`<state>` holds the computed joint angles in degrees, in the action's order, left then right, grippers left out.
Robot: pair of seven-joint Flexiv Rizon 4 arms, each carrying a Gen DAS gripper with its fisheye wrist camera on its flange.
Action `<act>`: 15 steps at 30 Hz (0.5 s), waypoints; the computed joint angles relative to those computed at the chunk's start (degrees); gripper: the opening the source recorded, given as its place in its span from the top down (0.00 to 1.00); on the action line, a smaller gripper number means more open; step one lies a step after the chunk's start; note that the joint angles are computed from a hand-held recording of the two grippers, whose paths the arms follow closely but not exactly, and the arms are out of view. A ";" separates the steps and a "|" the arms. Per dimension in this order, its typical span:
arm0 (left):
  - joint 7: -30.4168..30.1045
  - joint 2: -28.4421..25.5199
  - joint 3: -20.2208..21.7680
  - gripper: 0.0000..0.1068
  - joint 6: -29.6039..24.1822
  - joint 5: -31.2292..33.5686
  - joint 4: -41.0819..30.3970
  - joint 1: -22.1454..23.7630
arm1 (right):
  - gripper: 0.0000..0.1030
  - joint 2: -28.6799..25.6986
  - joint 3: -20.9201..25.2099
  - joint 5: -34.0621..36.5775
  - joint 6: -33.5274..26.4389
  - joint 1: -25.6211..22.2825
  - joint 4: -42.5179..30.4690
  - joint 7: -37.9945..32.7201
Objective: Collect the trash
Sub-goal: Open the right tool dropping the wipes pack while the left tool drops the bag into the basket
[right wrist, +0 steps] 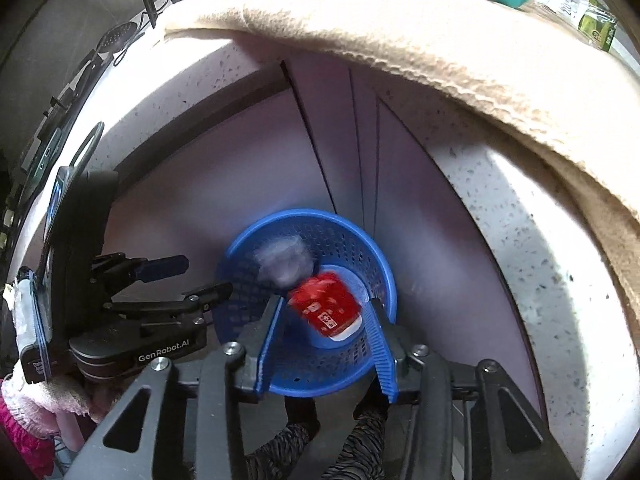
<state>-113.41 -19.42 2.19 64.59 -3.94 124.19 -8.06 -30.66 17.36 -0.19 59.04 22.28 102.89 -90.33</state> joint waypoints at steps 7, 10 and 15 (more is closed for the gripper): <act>-0.62 0.46 0.36 0.45 -0.39 1.12 -0.30 -0.15 | 0.58 0.59 0.34 0.69 -1.53 -0.52 -0.98 -1.27; -1.96 -0.04 0.93 0.45 -0.44 2.62 -1.21 -0.90 | 0.58 -0.37 0.55 1.20 -1.95 -0.74 -2.52 -2.36; -5.15 0.60 2.41 0.45 -0.67 6.09 -2.20 -2.65 | 0.53 1.00 1.65 3.43 -2.89 -1.82 -2.96 -4.99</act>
<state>-118.56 -18.82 4.60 63.92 2.15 121.99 -10.71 -29.67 19.01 3.25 56.15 20.47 99.93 -95.33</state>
